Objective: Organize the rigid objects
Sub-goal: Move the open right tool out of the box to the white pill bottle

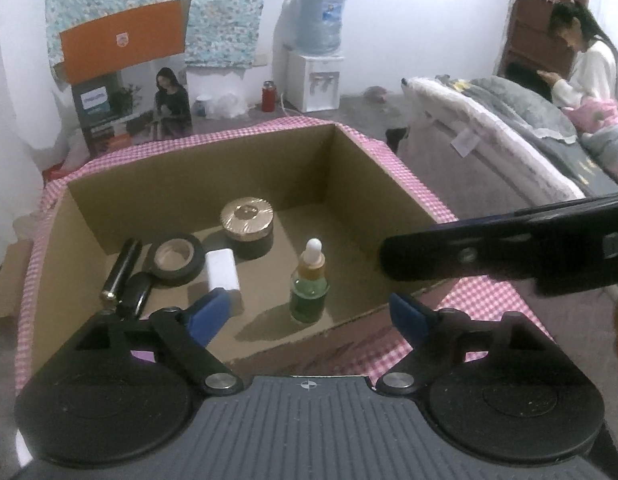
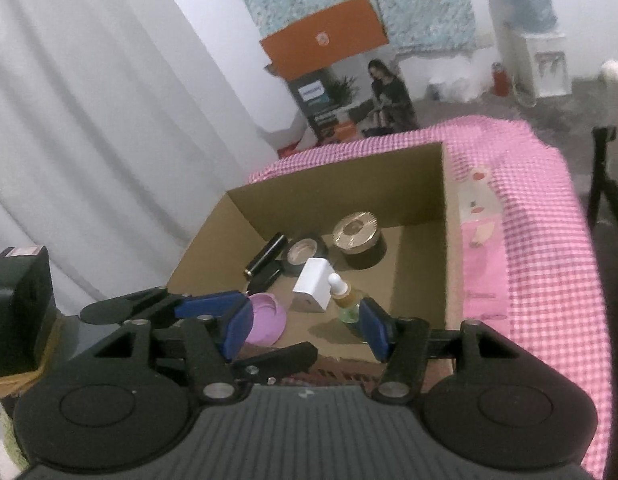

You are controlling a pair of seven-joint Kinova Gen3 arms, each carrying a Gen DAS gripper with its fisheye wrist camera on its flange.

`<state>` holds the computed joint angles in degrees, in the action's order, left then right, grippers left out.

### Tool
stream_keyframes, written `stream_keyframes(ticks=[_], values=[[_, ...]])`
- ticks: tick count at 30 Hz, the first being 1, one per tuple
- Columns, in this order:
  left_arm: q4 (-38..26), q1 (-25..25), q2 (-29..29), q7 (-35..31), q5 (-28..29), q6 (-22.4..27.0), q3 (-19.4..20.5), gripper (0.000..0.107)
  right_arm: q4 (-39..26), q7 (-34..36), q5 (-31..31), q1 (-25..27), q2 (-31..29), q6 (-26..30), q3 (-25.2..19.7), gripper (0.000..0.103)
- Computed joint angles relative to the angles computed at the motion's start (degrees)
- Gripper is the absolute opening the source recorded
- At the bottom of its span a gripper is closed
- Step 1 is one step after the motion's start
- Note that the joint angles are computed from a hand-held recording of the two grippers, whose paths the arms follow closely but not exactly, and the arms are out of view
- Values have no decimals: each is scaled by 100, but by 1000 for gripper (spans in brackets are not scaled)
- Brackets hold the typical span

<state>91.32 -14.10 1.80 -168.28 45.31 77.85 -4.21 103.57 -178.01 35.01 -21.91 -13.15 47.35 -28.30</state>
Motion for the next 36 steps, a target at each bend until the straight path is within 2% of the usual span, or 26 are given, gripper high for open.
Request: stream_keyframes(ticks=[7,10,16,21,22,23,28,32,36], values=[[258,-150,-285,-497,206,15,-231,101,7,-942,650,67,-113,621,-733,68],[295,-170,-360,-570,193,58,-313,102,16,-1291,941,-42,-86,839,-943,72],[357,-248,-472,-771,189,164,-483,103,-43,-1851,1452,-408,97,1401,-1250,75],[408,-406,-527,-1000,209,279,-668,103,-134,-2371,1941,-770,349,1951,-1537,85],[419,-445,-533,-1041,214,293,-703,103,-158,-2449,2024,-848,416,2046,-1569,90],[430,-493,-533,-1100,221,319,-748,103,-180,-2504,2089,-928,473,2118,-1579,94],[417,-802,-484,-1396,293,508,-963,103,-245,-2728,2467,-1338,744,2259,-1526,95],[348,-1149,-350,-1757,412,721,-1114,103,-201,-2828,2635,-1586,786,1910,-1221,95],[359,-1466,-243,-2065,482,631,-1143,103,-245,-2717,2683,-1794,888,1475,-832,95]])
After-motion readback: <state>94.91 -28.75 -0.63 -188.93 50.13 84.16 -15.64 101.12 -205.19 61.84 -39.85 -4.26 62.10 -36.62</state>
